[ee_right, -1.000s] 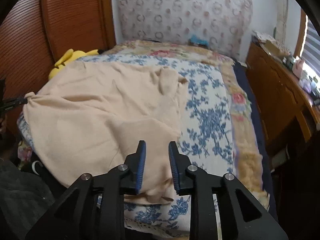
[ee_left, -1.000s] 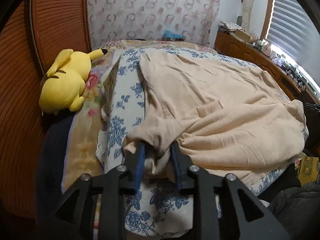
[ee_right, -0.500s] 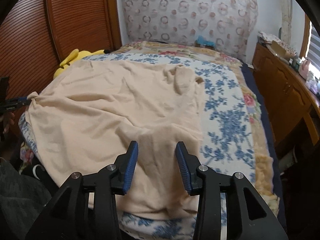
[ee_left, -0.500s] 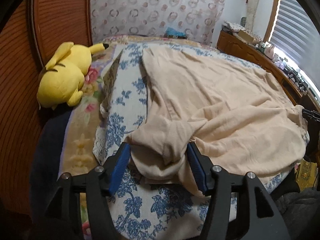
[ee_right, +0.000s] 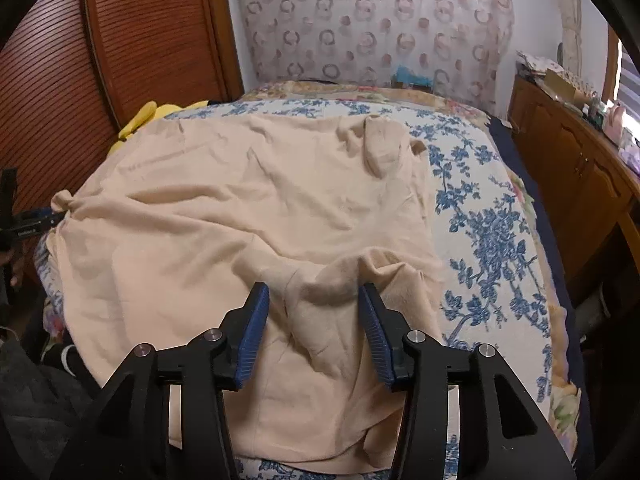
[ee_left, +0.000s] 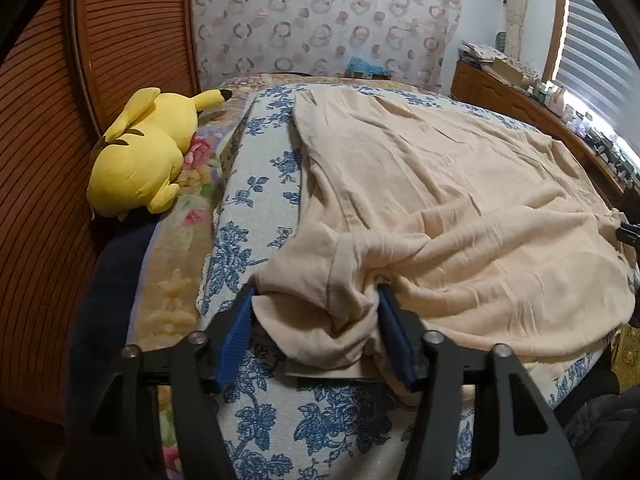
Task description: Fold small clothes
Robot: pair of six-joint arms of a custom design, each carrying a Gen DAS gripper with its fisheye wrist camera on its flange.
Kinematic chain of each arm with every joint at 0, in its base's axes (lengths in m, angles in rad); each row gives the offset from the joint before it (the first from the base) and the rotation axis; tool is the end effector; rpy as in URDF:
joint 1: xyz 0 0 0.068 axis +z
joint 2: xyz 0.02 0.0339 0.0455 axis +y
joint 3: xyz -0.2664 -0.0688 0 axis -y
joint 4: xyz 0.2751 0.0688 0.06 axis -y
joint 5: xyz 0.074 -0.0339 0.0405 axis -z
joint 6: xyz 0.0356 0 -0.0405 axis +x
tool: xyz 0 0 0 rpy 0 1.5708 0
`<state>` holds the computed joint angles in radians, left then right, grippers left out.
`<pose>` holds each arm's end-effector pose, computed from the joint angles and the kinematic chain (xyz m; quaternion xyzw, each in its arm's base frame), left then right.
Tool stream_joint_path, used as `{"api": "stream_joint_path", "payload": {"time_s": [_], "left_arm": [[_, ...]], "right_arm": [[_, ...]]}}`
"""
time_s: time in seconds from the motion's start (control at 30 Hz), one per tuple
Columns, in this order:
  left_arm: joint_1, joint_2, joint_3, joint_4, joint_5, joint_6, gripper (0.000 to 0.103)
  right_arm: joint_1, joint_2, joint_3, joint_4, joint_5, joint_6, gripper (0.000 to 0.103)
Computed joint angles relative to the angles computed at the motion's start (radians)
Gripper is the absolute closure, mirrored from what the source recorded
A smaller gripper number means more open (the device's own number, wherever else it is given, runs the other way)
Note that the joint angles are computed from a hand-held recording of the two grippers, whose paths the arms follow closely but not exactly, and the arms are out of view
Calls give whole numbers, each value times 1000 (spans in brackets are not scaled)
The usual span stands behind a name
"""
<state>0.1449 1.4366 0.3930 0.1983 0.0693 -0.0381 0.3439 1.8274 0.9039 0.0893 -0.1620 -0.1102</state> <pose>0.2450 0.0333 0.0880 -0.0731 0.9316 -0.0134 0.3559 0.3508 0.1317 0.1071 -0.2377 0.8995 0.1168 0.3476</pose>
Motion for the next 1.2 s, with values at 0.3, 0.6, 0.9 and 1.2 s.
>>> {"api": "stream_joint_path", "payload": {"time_s": [0.3,0.6,0.9,1.2], "left_arm": [[-52,-151,22,-110,120,-27,95],[-320,-156,267,-223,86,-43,96],[-612,189,748,-359,124,-15,96],[-766,490,1161,-560,95,28,92]], "right_arm": [[-38,-24,-46,42,-60,25,55],[-71,-81,-104,75,-90,37,55],[-129,-196,-202,104,-95,33,55],[-264,-261,-258,93,-154,31,55]]}}
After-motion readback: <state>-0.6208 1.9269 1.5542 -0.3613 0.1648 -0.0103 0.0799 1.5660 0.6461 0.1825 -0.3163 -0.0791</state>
